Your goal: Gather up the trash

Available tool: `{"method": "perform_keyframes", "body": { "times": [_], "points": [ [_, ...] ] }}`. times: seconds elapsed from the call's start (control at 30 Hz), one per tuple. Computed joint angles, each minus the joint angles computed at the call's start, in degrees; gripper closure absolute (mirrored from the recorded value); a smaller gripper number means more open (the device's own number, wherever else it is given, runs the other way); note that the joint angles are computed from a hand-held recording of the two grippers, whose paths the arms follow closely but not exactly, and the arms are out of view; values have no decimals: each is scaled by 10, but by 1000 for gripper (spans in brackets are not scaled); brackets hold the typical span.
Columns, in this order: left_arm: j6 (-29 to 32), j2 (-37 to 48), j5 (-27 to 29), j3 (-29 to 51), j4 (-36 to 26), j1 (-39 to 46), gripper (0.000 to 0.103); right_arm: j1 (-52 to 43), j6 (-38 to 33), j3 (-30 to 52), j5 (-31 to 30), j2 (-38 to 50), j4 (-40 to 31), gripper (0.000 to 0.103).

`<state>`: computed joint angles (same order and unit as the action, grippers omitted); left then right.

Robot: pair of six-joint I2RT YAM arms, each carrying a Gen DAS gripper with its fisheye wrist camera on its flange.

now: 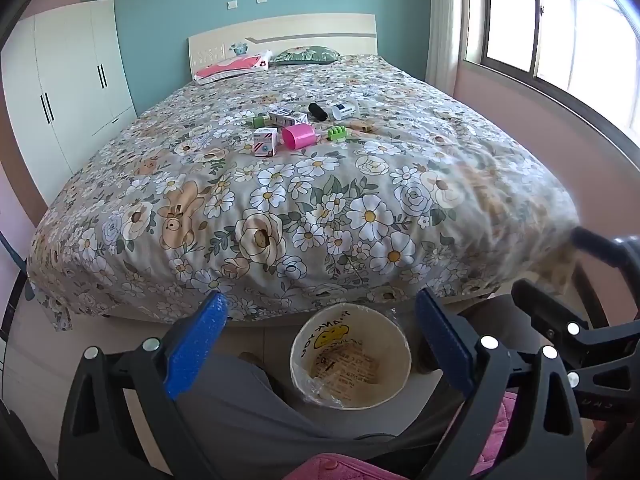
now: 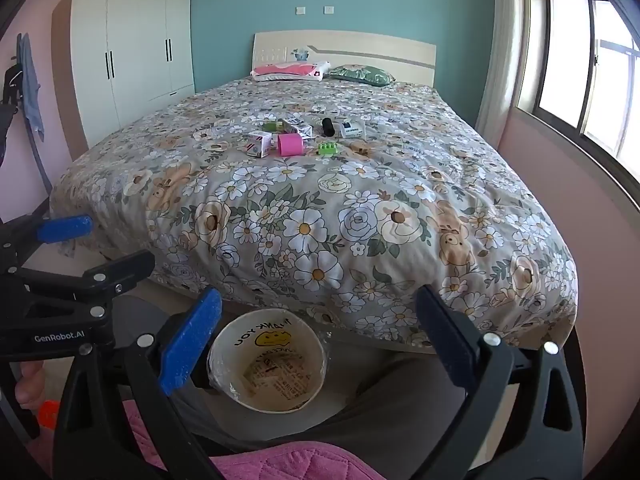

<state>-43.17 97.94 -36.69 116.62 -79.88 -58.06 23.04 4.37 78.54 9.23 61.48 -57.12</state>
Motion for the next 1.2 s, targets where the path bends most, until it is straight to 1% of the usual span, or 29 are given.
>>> {"method": "perform_keyframes", "body": {
  "times": [0.13, 0.17, 0.27, 0.37, 0.7, 0.77, 1.2],
  "points": [
    [-1, 1, 4, 3, -2, 1, 7, -6, 0, -1, -10, 4, 1, 7],
    [-1, 1, 3, 2, -1, 1, 7, 2, 2, 4, 1, 0, 0, 7],
    [4, -2, 1, 11, -8, 2, 7, 7, 2, 0, 6, -1, 1, 7],
    [9, -11, 8, -5, 5, 4, 7, 8, 4, 1, 5, 0, 0, 7],
    [-1, 4, 0, 13, -7, -4, 7, 5, 5, 13, 5, 9, -5, 7],
    [-1, 4, 3, 14, -7, -3, 7, 7, 3, -5, 5, -3, 2, 7],
    [-2, -1, 4, 3, -2, -2, 7, 3, 1, -11, 2, -5, 6, 7]
  ]
}}
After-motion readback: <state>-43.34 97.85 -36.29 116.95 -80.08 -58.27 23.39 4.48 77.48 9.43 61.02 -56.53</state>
